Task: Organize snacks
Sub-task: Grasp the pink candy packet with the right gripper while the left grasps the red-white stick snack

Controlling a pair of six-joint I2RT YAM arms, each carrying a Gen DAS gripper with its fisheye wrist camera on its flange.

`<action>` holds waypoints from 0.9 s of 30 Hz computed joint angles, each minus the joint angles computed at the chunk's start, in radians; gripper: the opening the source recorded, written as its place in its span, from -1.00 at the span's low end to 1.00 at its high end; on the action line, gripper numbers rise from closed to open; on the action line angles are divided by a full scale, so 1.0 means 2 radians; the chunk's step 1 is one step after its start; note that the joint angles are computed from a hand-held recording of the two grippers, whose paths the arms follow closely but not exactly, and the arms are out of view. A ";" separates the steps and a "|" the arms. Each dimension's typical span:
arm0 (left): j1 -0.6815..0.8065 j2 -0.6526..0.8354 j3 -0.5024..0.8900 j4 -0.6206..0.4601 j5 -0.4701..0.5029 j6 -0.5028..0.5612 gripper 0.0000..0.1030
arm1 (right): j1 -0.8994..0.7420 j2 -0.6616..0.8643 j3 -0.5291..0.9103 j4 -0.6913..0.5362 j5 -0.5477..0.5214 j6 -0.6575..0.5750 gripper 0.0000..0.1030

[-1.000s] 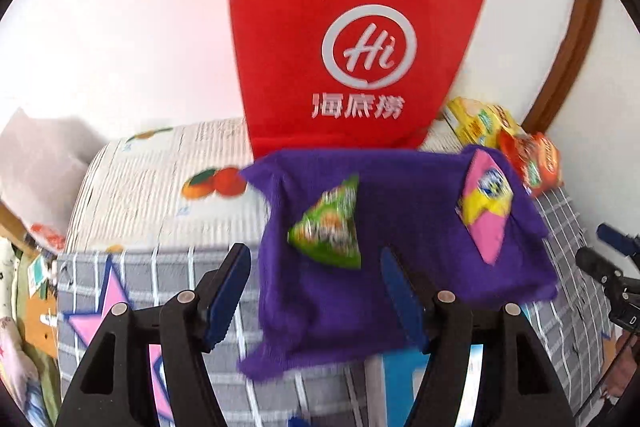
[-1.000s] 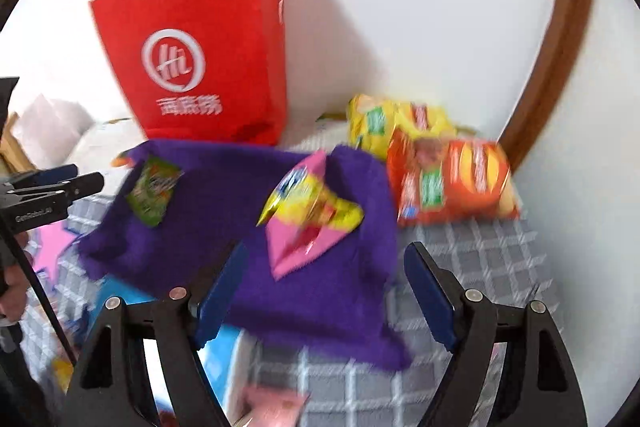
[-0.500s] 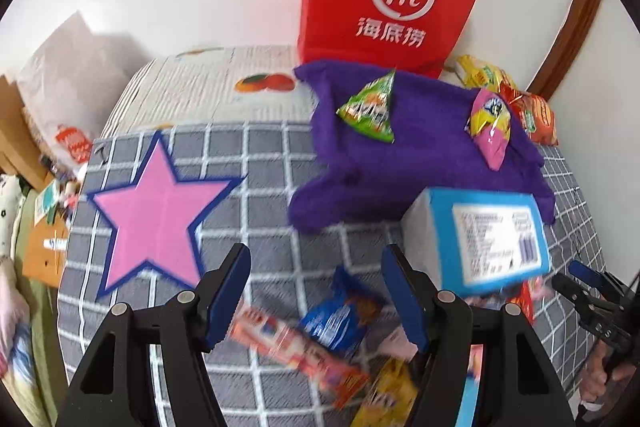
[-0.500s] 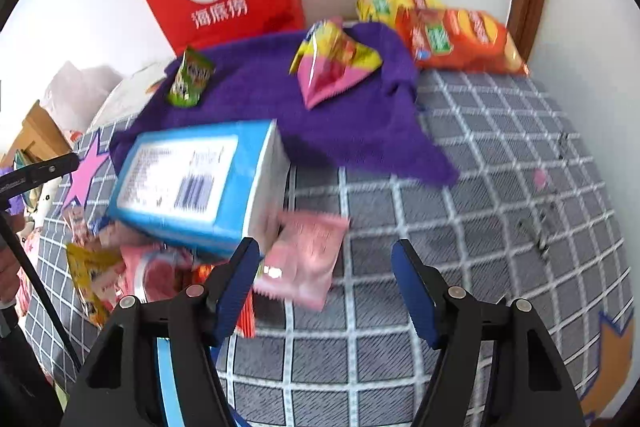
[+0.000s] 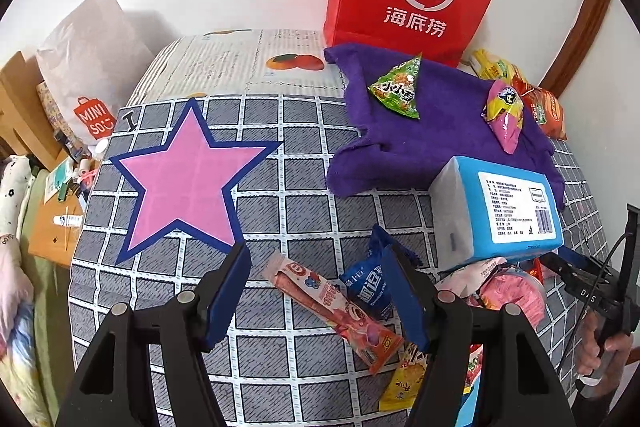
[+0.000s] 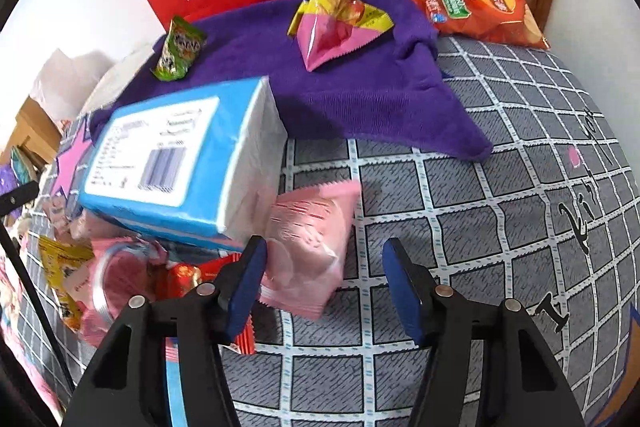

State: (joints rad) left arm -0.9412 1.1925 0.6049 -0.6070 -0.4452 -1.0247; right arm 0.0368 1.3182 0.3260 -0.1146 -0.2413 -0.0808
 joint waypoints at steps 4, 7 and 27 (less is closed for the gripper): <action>-0.001 -0.001 0.000 0.001 -0.002 0.000 0.27 | -0.034 -0.007 0.002 -0.016 -0.018 -0.027 0.16; 0.000 -0.003 -0.002 0.005 -0.001 0.001 0.27 | -0.058 -0.030 0.005 -0.035 -0.014 -0.044 0.16; -0.014 -0.001 -0.042 0.049 0.021 -0.026 0.27 | -0.016 0.047 0.015 0.043 0.026 -0.036 -0.37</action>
